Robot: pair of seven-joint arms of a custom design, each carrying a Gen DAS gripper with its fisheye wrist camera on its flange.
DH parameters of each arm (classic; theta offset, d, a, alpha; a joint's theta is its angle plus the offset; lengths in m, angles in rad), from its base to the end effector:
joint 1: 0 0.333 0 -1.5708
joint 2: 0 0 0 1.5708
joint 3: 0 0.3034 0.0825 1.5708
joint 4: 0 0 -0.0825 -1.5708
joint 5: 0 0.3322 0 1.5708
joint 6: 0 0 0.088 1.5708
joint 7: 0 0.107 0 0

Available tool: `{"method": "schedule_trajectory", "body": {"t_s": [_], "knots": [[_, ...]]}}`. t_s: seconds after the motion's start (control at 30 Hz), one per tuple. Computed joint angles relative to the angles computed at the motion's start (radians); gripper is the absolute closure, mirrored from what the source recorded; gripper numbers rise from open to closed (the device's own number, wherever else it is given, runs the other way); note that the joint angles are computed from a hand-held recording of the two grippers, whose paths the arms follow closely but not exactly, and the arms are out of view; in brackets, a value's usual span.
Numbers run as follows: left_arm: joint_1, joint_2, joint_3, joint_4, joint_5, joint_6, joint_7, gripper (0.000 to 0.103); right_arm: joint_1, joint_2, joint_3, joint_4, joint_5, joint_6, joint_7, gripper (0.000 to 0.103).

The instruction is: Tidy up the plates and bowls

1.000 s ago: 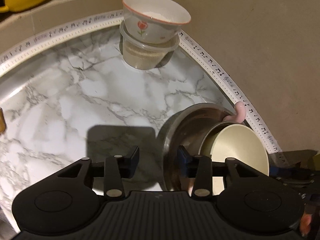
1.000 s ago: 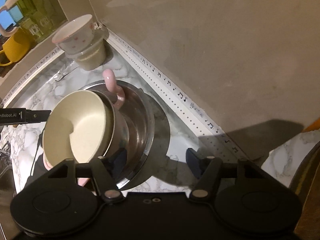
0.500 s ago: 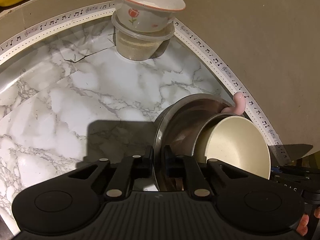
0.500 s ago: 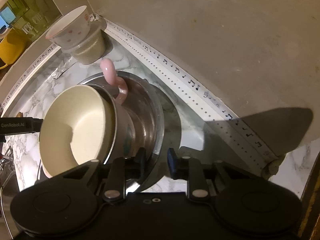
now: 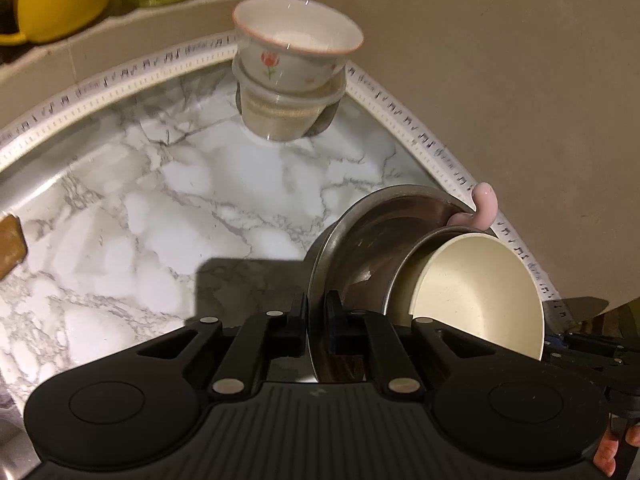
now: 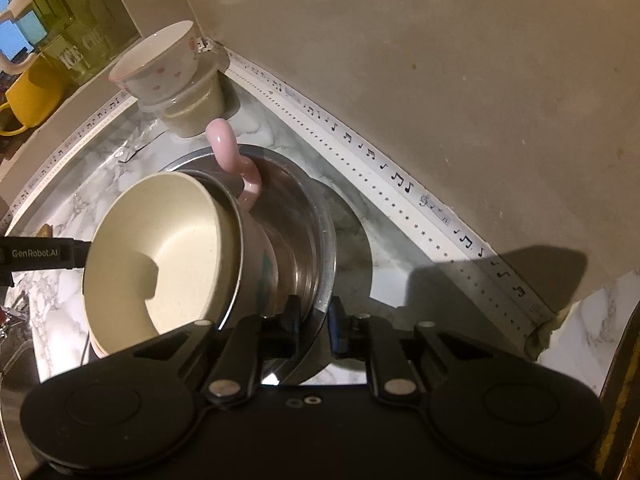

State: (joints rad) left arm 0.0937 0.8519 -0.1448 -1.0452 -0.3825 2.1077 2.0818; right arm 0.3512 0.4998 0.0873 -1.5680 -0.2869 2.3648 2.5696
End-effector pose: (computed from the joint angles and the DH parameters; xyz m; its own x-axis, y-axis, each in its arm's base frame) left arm 0.7331 -0.0156 0.3649 -0.3710 -0.8725 0.3180 -0.8989 0.2516 -0.3586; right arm 0.6074 0.2702 0.3986 -0.3703 -0.9212 -0.1197 -0.8620 0.3888 -0.3252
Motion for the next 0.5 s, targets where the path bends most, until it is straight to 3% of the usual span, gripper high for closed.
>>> {"method": "schedule_trajectory", "body": {"t_s": [0.5], "knots": [[0.03,-0.294,0.019,-0.321,-0.047,0.023,0.07,0.095,0.01,-0.149,0.02,-0.107,0.008,0.017,-0.001,0.089]]}}
